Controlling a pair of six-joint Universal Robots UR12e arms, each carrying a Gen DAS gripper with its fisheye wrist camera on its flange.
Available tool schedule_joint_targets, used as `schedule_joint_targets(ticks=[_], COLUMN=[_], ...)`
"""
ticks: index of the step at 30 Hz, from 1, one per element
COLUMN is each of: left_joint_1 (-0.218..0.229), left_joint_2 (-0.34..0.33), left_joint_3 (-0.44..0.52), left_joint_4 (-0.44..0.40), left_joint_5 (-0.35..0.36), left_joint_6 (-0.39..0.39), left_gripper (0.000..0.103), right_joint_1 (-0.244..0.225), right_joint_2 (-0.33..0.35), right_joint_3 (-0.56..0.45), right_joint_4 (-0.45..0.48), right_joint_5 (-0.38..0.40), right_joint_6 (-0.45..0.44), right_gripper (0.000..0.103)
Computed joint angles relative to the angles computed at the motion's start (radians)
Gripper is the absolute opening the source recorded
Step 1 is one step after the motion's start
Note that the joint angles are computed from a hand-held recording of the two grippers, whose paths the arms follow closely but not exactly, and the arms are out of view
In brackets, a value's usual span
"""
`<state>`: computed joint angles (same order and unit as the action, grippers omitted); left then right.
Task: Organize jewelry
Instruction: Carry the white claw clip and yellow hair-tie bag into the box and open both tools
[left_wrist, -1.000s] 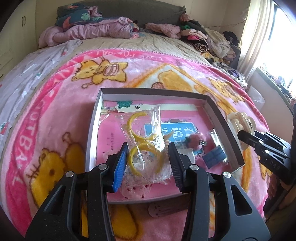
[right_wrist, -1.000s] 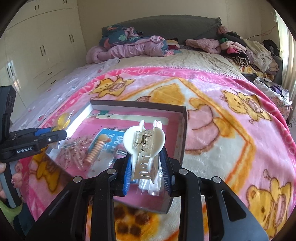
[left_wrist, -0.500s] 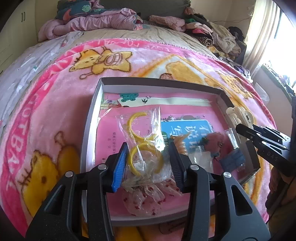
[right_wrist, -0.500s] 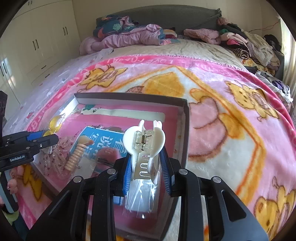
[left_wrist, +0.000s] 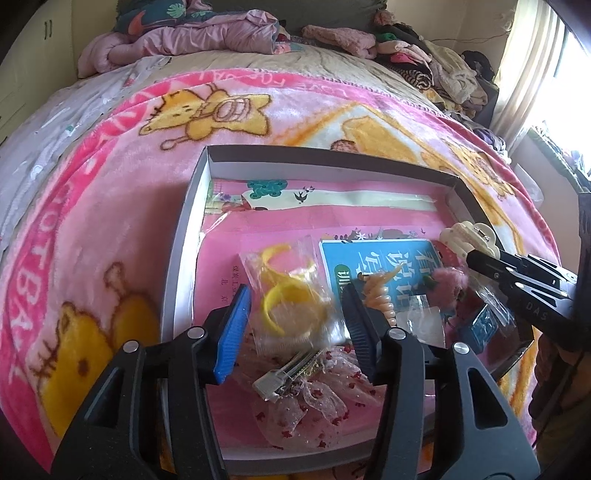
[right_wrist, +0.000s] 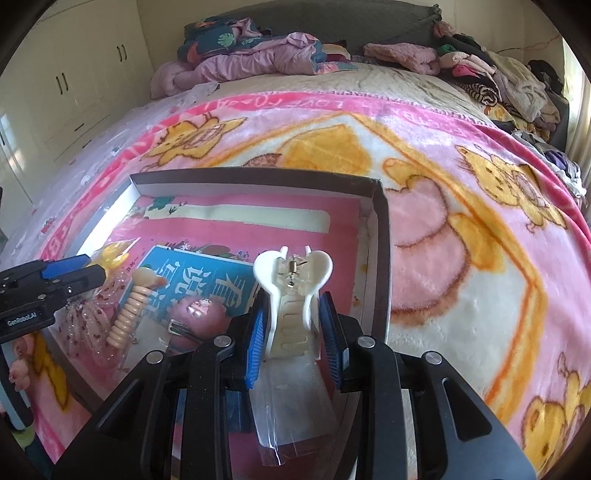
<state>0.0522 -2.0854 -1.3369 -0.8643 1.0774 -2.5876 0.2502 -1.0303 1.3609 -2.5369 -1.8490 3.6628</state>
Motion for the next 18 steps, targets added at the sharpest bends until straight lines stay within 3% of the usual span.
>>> schedule_joint_targets(ticks=[3, 13, 18], left_joint_1=[0.001, 0.014, 0.024], left_joint_2=[0.000, 0.037, 0.066], left_joint_3=[0.001, -0.034, -0.065], left_joint_4=[0.007, 0.046, 0.073], left_joint_5=[-0.002, -0.035, -0.057], left_joint_6=[-0.001, -0.009, -0.007], left_gripper=[0.051, 0.065, 0.080], right_joint_1=[0.003, 0.031, 0.048], right_joint_2=[-0.012, -0.063, -0.089], right_joint_3=[0.014, 0.067, 0.093], right_joint_4=[-0.020, -0.081, -0.107], right_joint_5=[-0.004, -0.058, -0.097], right_joint_6=[0.002, 0.009, 0.014], right_gripper=[0.030, 0.063, 0.076])
